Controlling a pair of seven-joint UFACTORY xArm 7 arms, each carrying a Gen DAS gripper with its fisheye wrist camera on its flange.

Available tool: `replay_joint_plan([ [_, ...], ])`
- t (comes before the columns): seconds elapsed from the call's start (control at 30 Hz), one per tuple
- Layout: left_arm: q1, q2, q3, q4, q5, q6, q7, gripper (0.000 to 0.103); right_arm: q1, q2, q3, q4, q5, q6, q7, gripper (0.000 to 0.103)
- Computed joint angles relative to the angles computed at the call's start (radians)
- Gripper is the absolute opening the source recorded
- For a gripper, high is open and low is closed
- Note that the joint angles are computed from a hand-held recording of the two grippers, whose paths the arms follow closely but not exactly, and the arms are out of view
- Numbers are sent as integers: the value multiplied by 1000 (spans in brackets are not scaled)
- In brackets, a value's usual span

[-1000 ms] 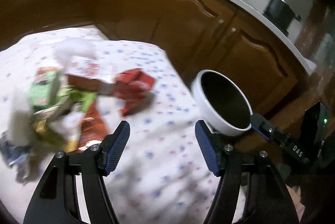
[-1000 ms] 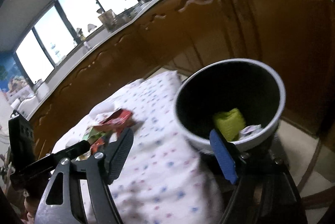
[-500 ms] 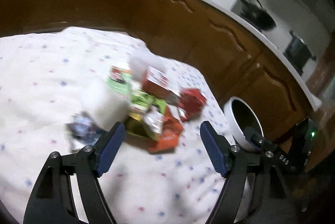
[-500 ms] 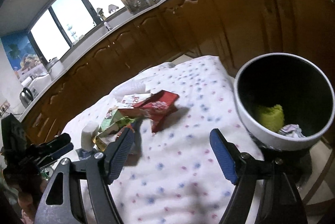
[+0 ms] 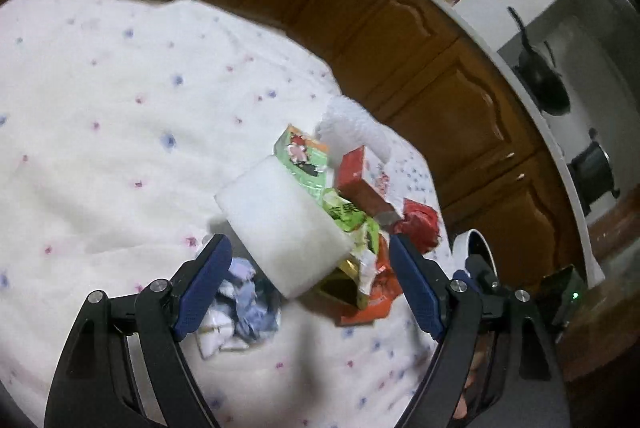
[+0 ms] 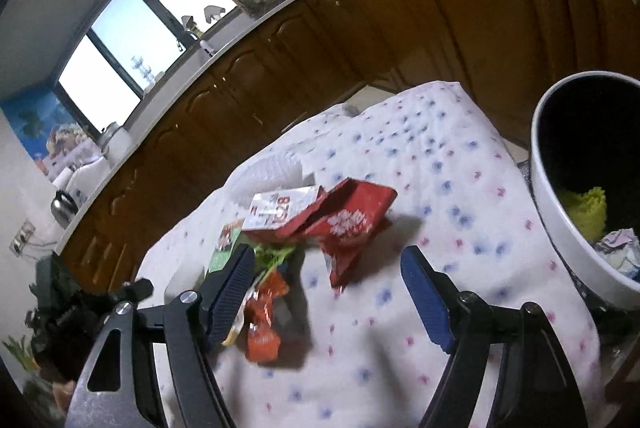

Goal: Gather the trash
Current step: 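Grasp the white foam block with the left tool while the right tool grasps the red wrapper, then carry the foam block and red wrapper over the bin and open both tools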

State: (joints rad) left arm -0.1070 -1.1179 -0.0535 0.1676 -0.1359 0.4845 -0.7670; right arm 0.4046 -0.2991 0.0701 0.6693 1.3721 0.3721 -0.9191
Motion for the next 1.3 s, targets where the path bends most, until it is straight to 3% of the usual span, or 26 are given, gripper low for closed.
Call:
replay_joint_plan([
  [0.13,17,56,-3,9,8,-23,-1,82,-12,74,6,53,-45,3,40,78],
  [0.3,23,89,-12,9,24,-44,5,80,-48,166,-2,114,-20,107,62,75],
  [0.33,23,96,-14,10,27,-50,6,75,-57,177,-2,121,3,127,54,69],
  [0.37,17,101,-13,9,28,-55,10,69,-67,182,1,123,24,138,41,56],
  [0.4,15,106,-8,9,30,-59,17,69,-75,186,4,125,48,150,18,48],
  [0.47,20,102,-17,6,37,-61,16,66,-87,176,14,117,72,153,-11,14],
  [0.5,19,96,-17,2,37,-63,15,65,-91,164,20,109,81,143,-28,7],
  [0.63,21,53,-21,-15,37,-60,7,61,-91,100,27,72,102,113,-73,4],
  [0.93,17,-69,-116,7,100,7,-51,60,-74,-65,2,-29,70,83,-90,3],
  [1.3,-101,59,-185,89,137,-58,-59,60,-50,-272,-71,-168,-100,26,0,3],
])
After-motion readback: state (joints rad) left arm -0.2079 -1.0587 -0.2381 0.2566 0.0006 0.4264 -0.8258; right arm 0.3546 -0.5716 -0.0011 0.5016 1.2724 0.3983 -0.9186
